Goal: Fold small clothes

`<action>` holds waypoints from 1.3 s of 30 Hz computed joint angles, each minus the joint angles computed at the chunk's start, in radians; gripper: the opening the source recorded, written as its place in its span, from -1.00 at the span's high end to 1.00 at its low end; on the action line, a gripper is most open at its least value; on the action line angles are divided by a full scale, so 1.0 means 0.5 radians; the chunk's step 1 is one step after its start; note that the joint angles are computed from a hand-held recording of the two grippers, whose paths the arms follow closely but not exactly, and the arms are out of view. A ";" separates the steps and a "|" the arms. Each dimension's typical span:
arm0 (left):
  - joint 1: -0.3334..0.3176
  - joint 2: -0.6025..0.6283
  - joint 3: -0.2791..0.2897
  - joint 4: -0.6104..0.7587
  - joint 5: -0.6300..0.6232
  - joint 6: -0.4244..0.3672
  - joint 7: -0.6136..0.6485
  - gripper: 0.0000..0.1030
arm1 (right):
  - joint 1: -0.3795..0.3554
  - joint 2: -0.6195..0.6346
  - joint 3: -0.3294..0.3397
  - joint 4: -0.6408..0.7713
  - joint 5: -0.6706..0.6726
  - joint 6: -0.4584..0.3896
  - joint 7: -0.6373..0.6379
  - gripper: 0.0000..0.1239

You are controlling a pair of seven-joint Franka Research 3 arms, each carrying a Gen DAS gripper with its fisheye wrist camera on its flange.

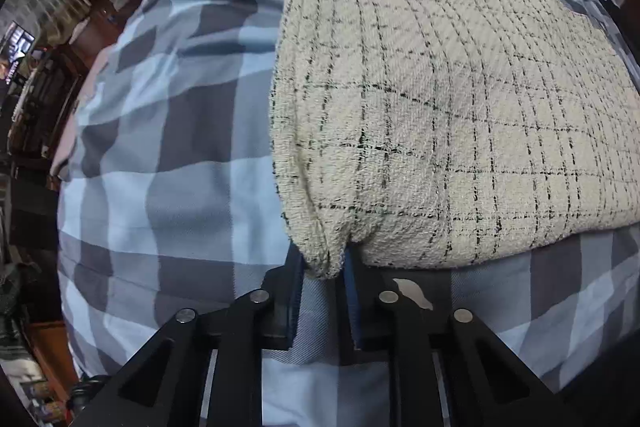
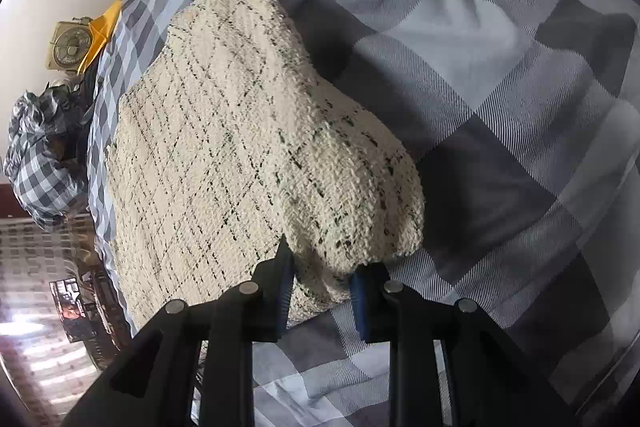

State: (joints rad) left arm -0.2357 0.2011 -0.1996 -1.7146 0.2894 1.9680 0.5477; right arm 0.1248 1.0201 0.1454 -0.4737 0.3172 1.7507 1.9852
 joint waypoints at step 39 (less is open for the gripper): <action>0.096 -0.302 -0.001 -0.378 -0.473 0.274 0.233 0.99 | -0.099 -0.397 -0.030 -0.658 0.447 0.225 -0.283 0.67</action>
